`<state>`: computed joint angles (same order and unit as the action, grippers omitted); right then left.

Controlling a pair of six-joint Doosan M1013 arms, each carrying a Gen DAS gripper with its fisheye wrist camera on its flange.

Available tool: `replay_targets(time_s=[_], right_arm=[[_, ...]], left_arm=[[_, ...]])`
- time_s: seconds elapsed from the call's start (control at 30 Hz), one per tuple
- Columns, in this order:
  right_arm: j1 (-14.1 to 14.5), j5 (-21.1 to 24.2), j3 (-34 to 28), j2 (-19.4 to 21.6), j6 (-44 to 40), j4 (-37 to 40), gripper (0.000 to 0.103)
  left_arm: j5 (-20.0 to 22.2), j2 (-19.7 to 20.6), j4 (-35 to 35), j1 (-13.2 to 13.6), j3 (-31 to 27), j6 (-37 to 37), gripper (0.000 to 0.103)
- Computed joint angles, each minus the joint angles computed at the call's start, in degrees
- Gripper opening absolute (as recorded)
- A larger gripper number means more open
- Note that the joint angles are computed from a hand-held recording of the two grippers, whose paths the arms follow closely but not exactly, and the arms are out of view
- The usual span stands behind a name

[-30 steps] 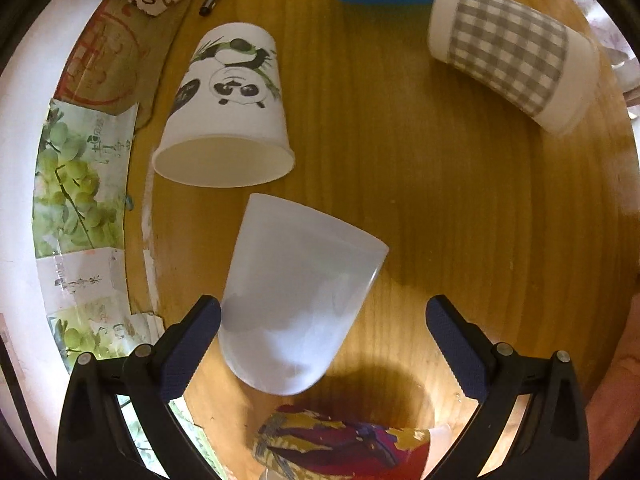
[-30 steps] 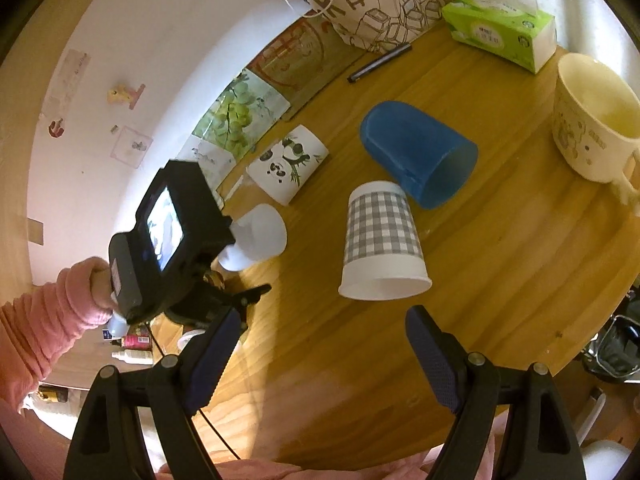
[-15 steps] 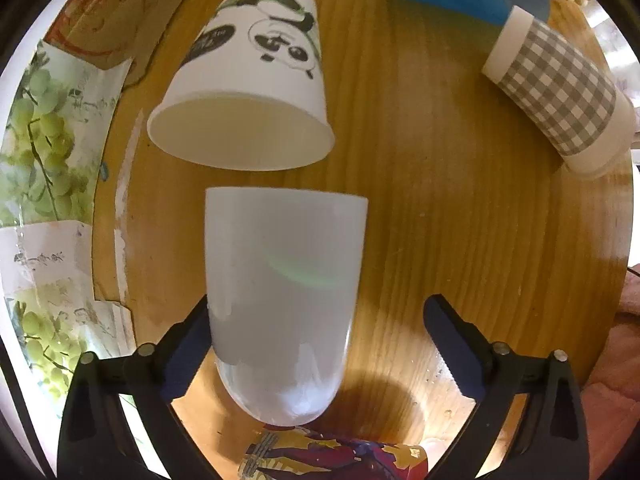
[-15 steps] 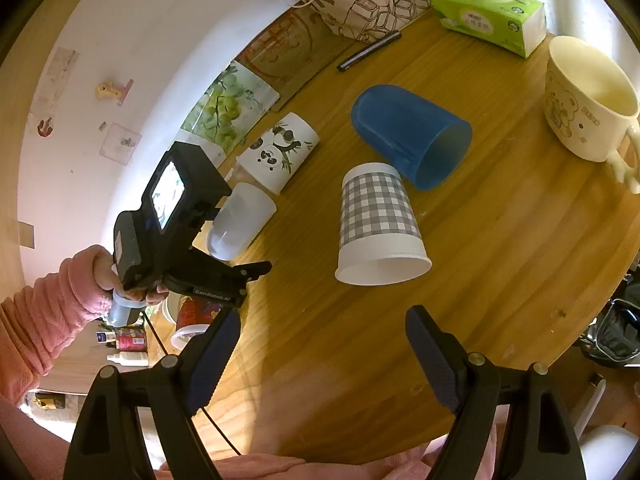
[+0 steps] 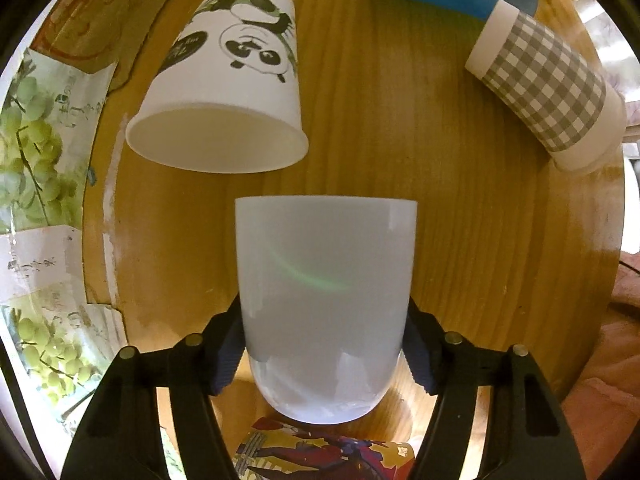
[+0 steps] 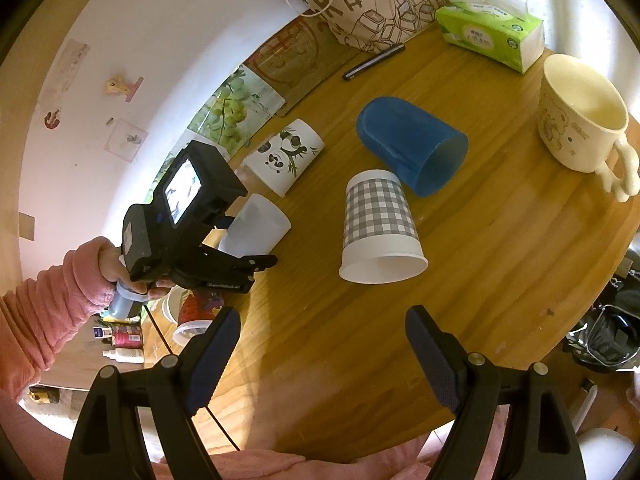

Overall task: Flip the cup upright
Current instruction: 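Lower the left tool over the white cup and close its fingers on it, then lift the white cup with the left tool and bring it toward the right tool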

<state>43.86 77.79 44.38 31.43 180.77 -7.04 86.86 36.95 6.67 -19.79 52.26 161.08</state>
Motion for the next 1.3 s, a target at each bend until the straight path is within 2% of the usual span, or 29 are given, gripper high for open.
replay_targets(time_s=[0.27,0.47,0.63,0.83,1.3], right_arm=[[0.1,-1.8,1.7,-1.1,-1.0,0.3,0.085],[0.6,-3.4,3.8,-2.8,-2.2,-0.1,0.085],[0.9,-5.0,6.5,-4.9,-3.6,-0.1,0.085],[1.2,-7.0,8.9,-7.0,-6.6,0.1,0.085],[1.2,-12.6,12.4,-9.8,-17.9,5.8,0.085]], left_arm=[[-4.1,-2.7,-1.0,0.4,2.8,-1.2,0.071],[-3.1,-3.8,-1.9,0.4,2.5,-5.2,0.071],[-1.6,-5.1,-2.5,0.3,2.4,-10.8,0.071],[-1.7,-8.9,-4.3,0.1,5.5,-18.8,0.071],[-4.7,-16.5,-6.3,1.0,13.5,-37.3,0.071]])
